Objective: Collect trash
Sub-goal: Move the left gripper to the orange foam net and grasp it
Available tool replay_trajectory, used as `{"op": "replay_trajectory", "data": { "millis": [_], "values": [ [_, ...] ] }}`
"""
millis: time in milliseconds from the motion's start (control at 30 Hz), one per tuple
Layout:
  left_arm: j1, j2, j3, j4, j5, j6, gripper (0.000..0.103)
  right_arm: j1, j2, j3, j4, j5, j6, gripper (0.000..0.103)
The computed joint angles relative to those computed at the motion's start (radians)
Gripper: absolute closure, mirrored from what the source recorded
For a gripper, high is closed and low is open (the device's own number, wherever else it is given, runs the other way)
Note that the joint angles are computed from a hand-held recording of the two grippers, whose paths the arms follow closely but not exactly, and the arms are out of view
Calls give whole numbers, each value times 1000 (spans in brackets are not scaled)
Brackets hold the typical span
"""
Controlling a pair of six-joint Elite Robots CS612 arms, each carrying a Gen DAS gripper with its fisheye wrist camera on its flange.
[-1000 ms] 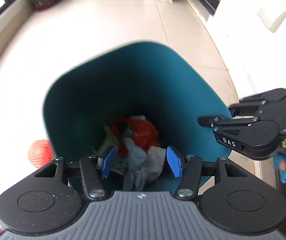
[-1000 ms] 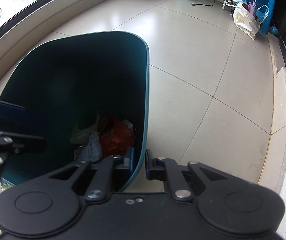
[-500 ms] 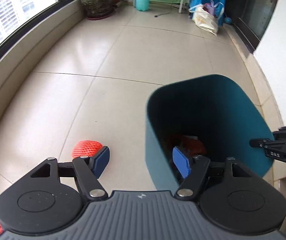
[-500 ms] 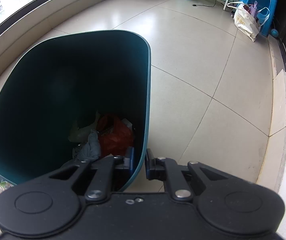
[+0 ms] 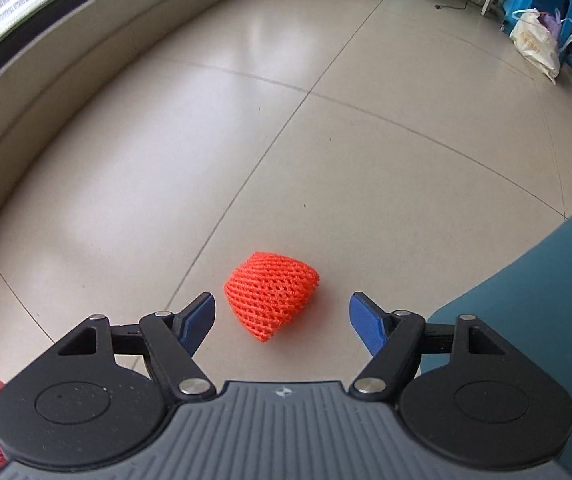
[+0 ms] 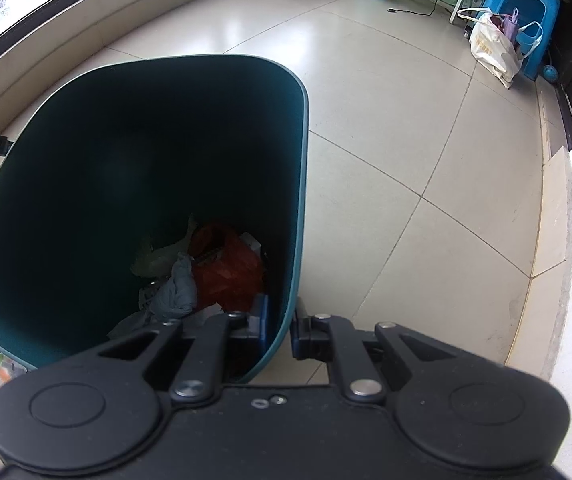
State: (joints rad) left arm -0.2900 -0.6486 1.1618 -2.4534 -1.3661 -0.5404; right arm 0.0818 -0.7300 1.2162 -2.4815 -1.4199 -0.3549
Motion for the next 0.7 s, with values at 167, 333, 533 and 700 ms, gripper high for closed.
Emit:
{"op": "replay_trajectory", "data": {
  "millis": [167, 333, 533, 700],
  "values": [
    [23, 74, -76, 54, -67, -56, 29, 8, 0, 2, -5, -22, -19, 93],
    [29, 125, -120, 77, -75, -62, 29, 16, 1, -3, 0, -44, -35, 93],
    [40, 194, -205, 141, -81, -69, 29, 30, 4, -8, 1, -82, -47, 92],
    [42, 222, -235, 178, -73, -65, 49, 39, 9, -17, 12, -108, -46, 92]
  ]
}}
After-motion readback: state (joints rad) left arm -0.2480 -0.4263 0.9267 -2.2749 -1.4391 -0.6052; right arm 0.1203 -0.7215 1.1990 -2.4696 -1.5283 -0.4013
